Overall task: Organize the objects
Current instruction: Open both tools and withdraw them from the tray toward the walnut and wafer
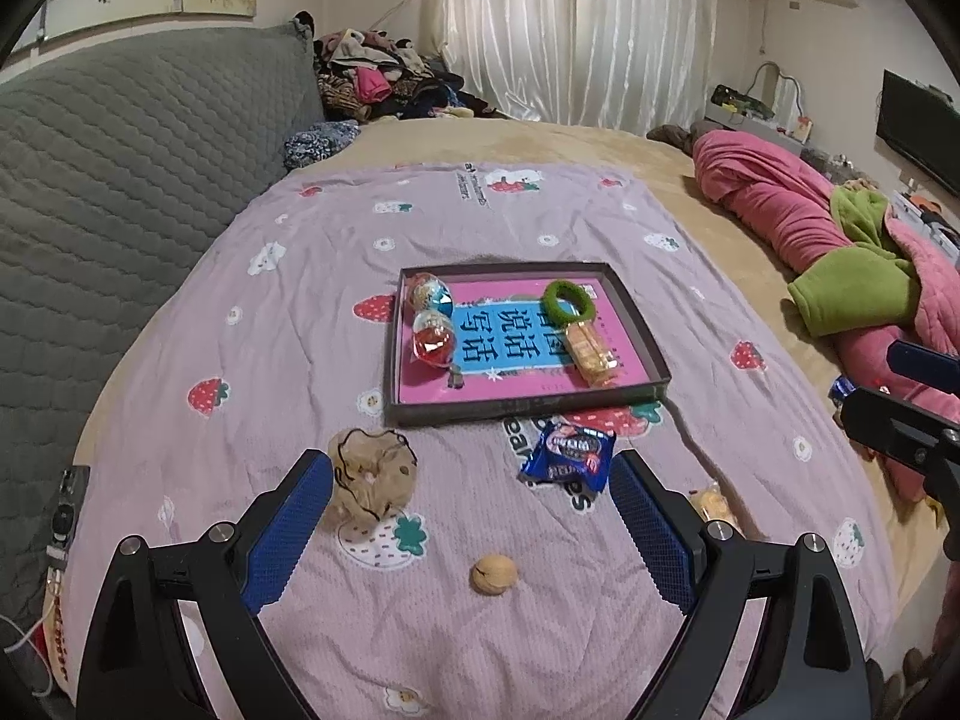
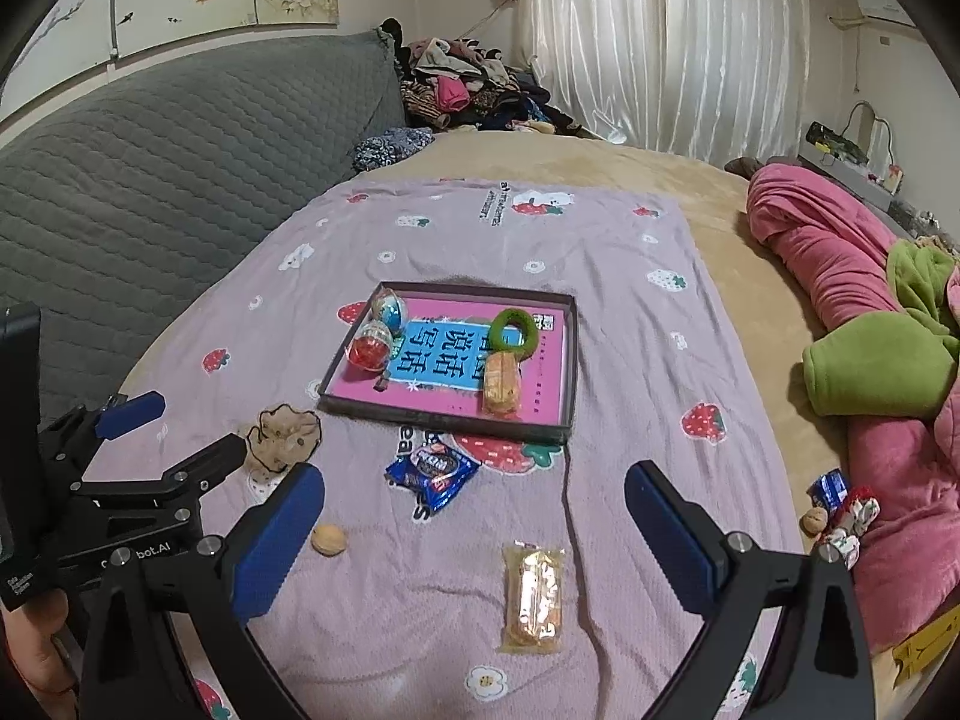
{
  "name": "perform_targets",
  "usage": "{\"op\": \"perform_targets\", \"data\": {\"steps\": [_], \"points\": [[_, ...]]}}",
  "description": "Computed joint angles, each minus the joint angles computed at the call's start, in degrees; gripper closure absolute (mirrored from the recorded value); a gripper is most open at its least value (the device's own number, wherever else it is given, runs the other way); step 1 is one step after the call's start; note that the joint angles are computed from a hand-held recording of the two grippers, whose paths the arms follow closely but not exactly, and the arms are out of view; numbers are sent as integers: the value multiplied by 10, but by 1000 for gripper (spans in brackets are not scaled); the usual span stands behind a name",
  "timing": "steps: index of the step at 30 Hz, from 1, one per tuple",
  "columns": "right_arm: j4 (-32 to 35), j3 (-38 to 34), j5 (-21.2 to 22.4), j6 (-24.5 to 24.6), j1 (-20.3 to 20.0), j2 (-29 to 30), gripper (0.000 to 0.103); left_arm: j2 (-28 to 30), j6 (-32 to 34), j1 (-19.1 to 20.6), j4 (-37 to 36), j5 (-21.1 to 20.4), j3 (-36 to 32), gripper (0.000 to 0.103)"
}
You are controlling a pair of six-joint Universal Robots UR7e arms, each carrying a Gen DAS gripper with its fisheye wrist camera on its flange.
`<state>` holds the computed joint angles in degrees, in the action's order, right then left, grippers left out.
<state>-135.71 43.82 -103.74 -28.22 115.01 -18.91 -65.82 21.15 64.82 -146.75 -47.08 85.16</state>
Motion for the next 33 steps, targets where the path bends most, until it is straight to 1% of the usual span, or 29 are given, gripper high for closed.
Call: {"op": "perform_targets", "data": {"steps": [3,15,20,24,29,33], "points": [[-20,30,-4,-6,-2,-13,2,-7,-2,1,-4,-1,17,9],[-64,108,-12,-13,-19,-41,2,-22,-9,9,-19,-4,62,9],[-66,126,-17,-9,-28,-41,2,-24,-7,16,-25,-15,74,9],[-67,140,-11,-5,-36,-43,2,-22,-9,24,-25,-23,79,9],[-74,151,-15,-1,-43,-41,2,-18,8,31,-54,-23,95,9],[-87,158,-25,-7,-47,-36,2,-14,8,41,-62,-31,103,9]]}}
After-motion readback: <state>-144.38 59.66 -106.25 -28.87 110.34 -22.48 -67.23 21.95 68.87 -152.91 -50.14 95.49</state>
